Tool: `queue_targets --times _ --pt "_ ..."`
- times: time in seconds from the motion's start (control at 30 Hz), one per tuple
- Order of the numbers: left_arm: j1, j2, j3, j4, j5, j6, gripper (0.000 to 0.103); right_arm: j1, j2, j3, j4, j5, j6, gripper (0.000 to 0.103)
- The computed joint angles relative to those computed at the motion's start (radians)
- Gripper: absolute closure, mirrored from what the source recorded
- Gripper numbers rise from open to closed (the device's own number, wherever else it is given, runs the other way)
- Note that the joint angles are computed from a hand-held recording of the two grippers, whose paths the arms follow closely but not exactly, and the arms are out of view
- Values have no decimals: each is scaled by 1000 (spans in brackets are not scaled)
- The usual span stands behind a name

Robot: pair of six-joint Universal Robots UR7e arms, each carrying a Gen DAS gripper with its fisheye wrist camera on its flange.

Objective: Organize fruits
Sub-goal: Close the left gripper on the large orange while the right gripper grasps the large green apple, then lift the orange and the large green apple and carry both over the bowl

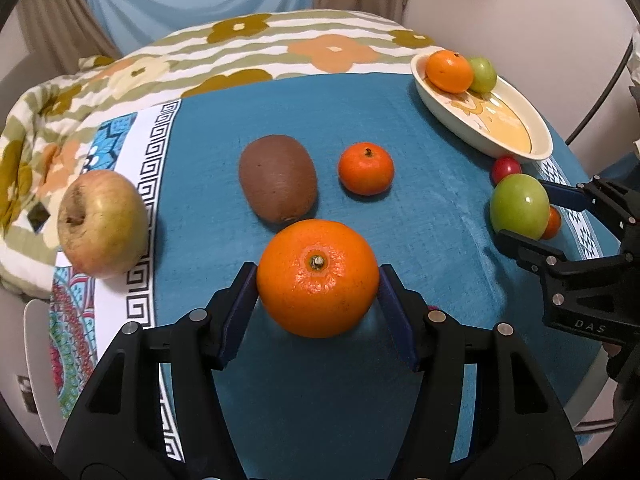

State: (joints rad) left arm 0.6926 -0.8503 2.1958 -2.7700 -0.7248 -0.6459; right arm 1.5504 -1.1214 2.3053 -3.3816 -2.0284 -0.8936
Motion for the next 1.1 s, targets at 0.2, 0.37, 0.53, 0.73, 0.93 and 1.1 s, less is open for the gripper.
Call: queue_targets --times 0.2,0.37,0.53,0.73,0.93,1.1 --pt "-20 -17 11 24 15 -39 39 -6 0 3 -5 6 -29 49" --pt "-52 -48 25 68 28 -92 39 -8 -37 16 7 36 -34 49" --pt "-89 -79 25 134 39 -157 39 6 -97 22 60 63 -13 49" --pt "-152 -114 6 223 53 -226 39 11 -198 28 152 105 9 49" --pt "-206 -101 -58 261 67 -257 39 -9 -322 9 308 159 18 49" --pt "-220 -50 -126 217 74 -220 39 -35 -387 -33 412 193 9 49"
